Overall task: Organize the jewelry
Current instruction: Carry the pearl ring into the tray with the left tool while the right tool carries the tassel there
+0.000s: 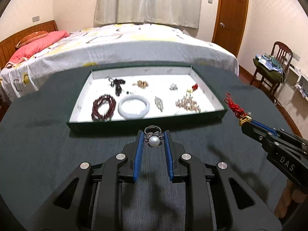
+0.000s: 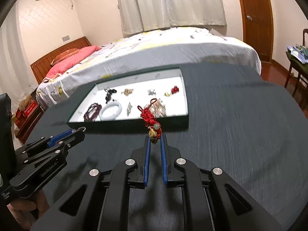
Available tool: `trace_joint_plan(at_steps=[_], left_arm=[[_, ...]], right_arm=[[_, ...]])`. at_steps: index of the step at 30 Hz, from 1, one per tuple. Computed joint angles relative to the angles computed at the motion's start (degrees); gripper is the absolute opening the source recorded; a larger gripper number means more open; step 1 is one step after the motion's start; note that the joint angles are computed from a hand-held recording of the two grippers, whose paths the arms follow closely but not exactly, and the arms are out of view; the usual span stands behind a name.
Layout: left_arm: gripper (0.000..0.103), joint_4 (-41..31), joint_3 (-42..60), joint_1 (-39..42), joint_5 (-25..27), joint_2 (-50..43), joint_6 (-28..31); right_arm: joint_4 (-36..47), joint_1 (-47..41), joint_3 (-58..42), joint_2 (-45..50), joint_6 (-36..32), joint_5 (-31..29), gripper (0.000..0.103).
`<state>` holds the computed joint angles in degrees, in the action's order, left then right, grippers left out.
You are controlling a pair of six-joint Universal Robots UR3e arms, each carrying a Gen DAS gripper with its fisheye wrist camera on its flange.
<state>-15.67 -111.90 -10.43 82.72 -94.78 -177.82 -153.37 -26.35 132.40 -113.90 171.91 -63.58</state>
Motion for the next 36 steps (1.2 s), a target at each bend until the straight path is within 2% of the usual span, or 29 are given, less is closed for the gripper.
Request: trace_joint_plan(at_steps=[6,13,24,30,36], left_arm=[[0.021,-1.1,7.4,0.2,-0.5,-3.8,0.1],[0.021,-2.0,21.0,-0.9,0.6,-12.3,0.3],[0.021,-6.3,44.7,-2.6,3.5,-29.0,-1.1],[0.021,-14.4,60.5,-3.0,6.2,-41.0,-1.2],[0.021,-26.8,76.6,-2.4,7.4,-50.8,-2.4]], right_arm=[[-5.4,3.8,-7.3,7.8,2.6,-2.5,0.011],[-9.5,7.5,-18.0,18.6,5.2,-5.2,0.011],[-10.9,11.9,-36.8,37.8,6.9,-10.1,0.011],[-6.4,12.7,-47.3,48.7,7.0,-11.5,0.011],[-0.4,14.2,-56.2,55.8,5.9,-13.5,0.011]])
